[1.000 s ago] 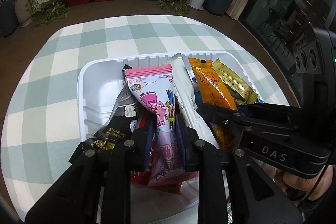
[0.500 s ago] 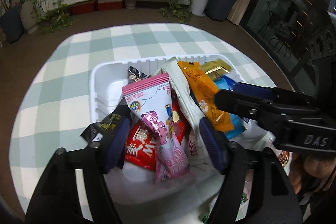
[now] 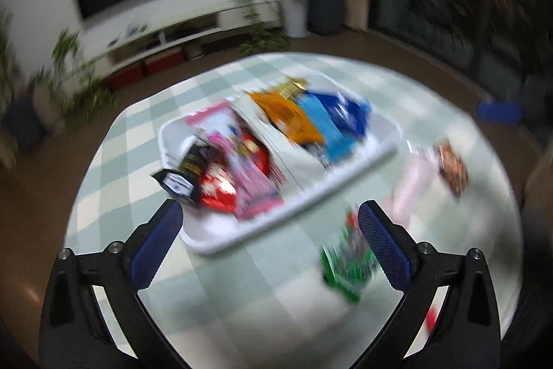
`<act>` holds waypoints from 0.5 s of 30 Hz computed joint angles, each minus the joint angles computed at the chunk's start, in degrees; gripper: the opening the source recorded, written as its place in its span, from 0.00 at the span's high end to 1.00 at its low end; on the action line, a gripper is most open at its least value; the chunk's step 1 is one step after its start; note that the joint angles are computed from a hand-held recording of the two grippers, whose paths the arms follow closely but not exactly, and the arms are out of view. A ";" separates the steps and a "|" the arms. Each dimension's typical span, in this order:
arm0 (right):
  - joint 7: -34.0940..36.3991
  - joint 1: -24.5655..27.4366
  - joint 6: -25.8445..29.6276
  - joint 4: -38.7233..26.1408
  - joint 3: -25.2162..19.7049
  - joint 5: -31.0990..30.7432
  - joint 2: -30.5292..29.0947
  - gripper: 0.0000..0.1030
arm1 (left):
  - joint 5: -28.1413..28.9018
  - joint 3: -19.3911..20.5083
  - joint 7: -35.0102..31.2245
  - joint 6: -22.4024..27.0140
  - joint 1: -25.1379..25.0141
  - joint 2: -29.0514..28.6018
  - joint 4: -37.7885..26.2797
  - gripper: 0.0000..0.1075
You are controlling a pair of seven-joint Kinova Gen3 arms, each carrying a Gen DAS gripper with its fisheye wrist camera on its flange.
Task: Organize snacks
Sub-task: 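Move both tools back over the remaining snacks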
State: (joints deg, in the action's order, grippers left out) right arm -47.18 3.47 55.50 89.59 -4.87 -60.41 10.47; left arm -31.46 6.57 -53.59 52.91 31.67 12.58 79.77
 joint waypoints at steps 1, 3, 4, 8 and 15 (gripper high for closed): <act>1.81 1.10 0.26 2.51 0.36 -1.74 -1.13 0.06 | 0.32 1.61 -1.42 1.53 -0.20 0.46 -0.48 0.04; 4.87 4.06 1.99 7.82 1.36 -3.90 -3.61 0.05 | 3.76 5.74 -4.95 3.48 -2.96 1.11 -1.61 0.04; 6.26 3.95 2.11 10.01 2.76 -5.00 -4.48 0.05 | 6.09 6.92 -7.11 4.80 -3.72 1.76 -2.74 0.04; 8.92 4.65 4.27 16.63 5.84 -4.15 -7.22 0.05 | 9.76 4.39 -15.34 7.24 -0.33 3.74 -5.95 0.05; 10.98 4.62 7.17 19.27 7.85 -4.85 -7.46 0.05 | 17.06 2.38 -28.92 17.44 -1.14 11.18 -18.59 0.05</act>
